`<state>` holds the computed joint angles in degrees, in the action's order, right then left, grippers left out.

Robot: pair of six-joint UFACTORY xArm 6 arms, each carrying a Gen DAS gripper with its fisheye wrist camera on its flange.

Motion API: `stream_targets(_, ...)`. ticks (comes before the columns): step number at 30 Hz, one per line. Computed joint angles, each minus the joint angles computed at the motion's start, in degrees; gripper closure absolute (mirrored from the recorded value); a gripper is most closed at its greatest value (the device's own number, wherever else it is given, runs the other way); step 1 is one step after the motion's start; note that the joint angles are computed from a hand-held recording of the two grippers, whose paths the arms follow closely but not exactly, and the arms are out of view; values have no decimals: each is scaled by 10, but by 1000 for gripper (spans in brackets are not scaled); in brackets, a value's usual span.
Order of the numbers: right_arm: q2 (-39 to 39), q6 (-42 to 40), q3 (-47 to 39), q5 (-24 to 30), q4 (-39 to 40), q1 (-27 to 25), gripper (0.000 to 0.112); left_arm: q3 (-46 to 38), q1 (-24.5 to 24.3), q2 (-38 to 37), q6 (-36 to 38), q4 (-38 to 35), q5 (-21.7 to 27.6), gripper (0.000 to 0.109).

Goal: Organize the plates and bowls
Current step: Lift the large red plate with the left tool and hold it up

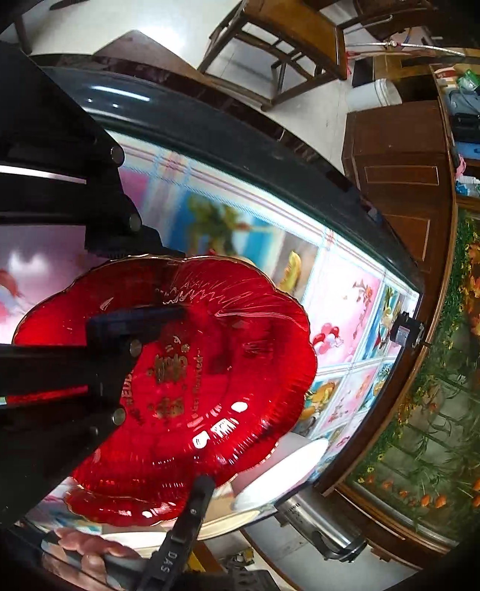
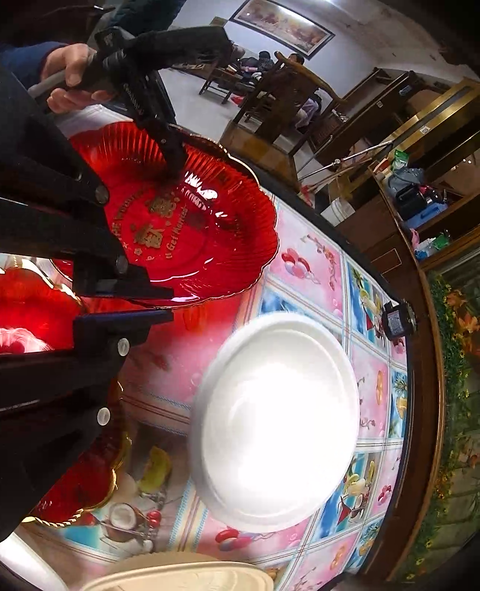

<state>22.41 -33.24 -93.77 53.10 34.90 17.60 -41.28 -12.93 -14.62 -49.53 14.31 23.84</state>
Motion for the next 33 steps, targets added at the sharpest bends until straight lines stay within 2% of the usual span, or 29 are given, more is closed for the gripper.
stream_targets(3,-36,-20,46,-13,3,8,107,27,-14,-45,-44,54,29,89)
stream_targets(12,-139,-86,181,-6,33,20,107,125,-68,-196,-128,105,109,89)
stream_targets(17,-183,-114,243,2,51,15,106,128,-108,-213,-192,168,152,89)
stream_targets(22,-215,-128,284,-33,46,22,101,108,-144,-191,-262,248,196,89)
stream_targets(26,-240,-146,309,-56,51,21,94,100,-165,-191,-294,282,237,84)
stream_targets(28,-255,-156,322,-67,57,18,85,94,-180,-196,-305,297,269,74)
stream_targets(29,-257,-161,322,-71,61,15,81,90,-191,-199,-317,309,289,60)
stream_targets(30,-267,-169,330,-76,70,11,81,89,-202,-202,-327,323,305,53)
stream_targets(33,-287,-183,346,-78,93,-1,81,72,-235,-198,-347,355,361,52)
